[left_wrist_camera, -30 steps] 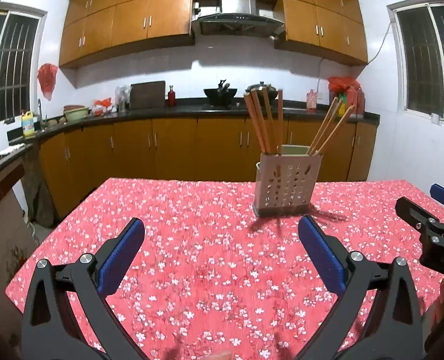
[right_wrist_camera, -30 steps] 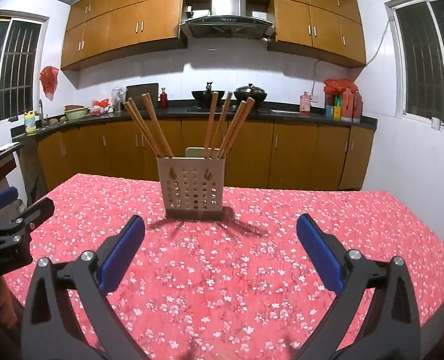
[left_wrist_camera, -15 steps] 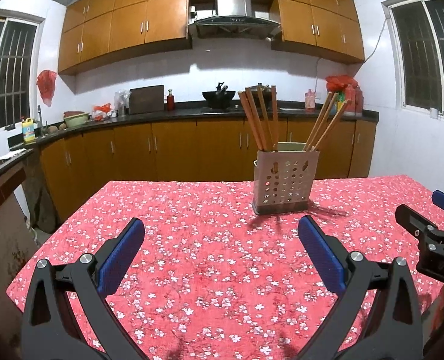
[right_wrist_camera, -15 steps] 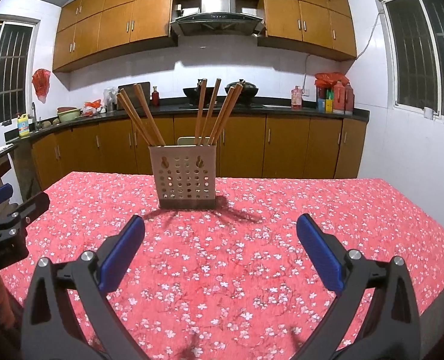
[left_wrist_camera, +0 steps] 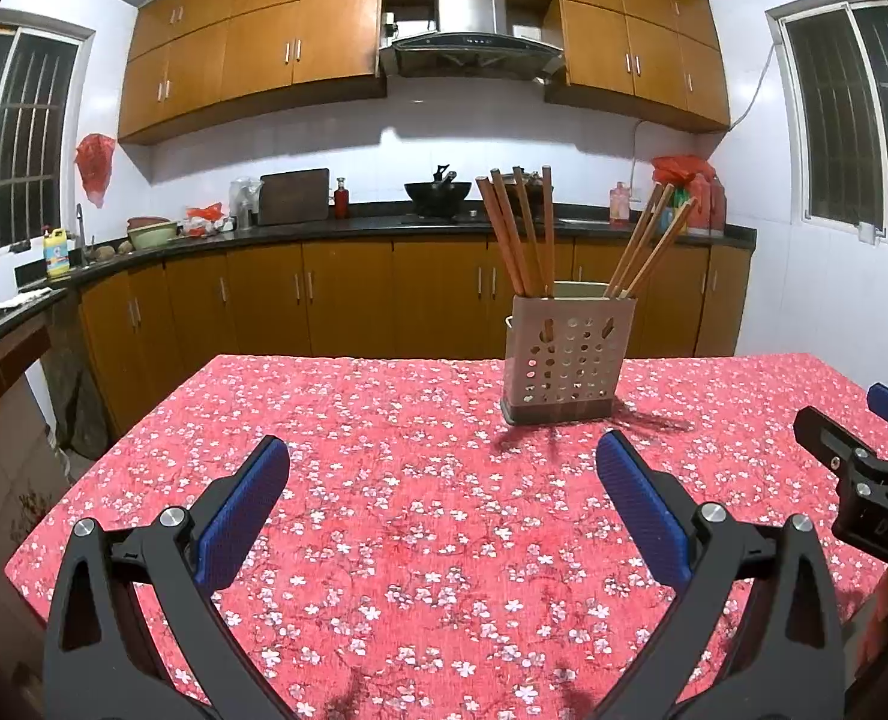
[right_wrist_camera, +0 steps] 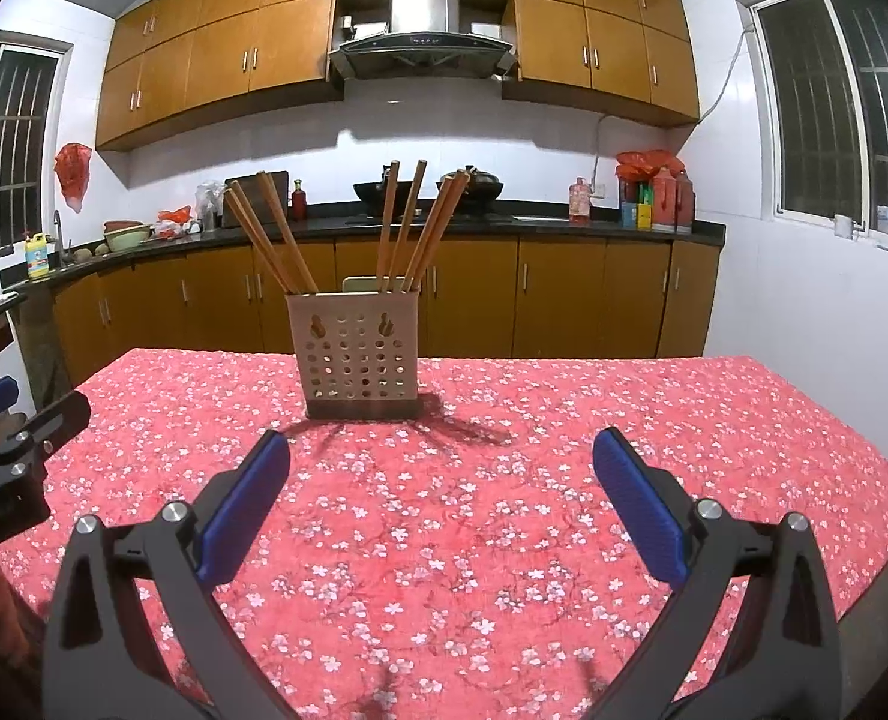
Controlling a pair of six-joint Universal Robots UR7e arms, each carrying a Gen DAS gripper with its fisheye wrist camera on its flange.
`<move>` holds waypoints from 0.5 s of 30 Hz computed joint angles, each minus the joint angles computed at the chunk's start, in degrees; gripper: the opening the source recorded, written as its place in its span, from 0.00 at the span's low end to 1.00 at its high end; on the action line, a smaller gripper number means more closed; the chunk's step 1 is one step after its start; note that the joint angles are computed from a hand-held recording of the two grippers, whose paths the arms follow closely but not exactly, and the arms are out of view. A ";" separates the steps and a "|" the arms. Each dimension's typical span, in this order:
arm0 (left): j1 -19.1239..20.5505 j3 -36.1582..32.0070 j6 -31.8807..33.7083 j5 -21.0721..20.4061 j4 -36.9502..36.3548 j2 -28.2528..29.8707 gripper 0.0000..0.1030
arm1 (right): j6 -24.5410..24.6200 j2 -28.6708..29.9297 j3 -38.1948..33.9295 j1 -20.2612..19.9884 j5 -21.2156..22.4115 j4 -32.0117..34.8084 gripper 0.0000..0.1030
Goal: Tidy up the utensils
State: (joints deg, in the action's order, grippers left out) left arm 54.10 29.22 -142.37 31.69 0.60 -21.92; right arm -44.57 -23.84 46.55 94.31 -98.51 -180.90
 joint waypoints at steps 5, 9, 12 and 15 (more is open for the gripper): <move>0.01 1.61 0.09 -0.02 -1.08 -0.76 0.98 | 0.02 -0.04 0.19 -0.07 0.06 -0.03 0.96; 0.02 1.67 0.21 -0.10 -1.20 -0.79 0.98 | -0.07 -0.06 0.35 -0.09 0.05 -0.08 0.96; 0.02 2.03 0.32 -0.40 -1.64 -0.84 0.98 | -0.01 -0.05 0.37 -0.15 0.11 0.12 0.96; 0.02 2.06 0.07 -0.40 -1.38 -0.83 0.98 | 0.02 -0.09 0.54 -0.23 0.13 0.14 0.96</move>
State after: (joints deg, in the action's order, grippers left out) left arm 54.12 31.28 -142.30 31.29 -0.78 -22.75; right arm -44.55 -23.93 47.09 94.08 -98.38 -180.76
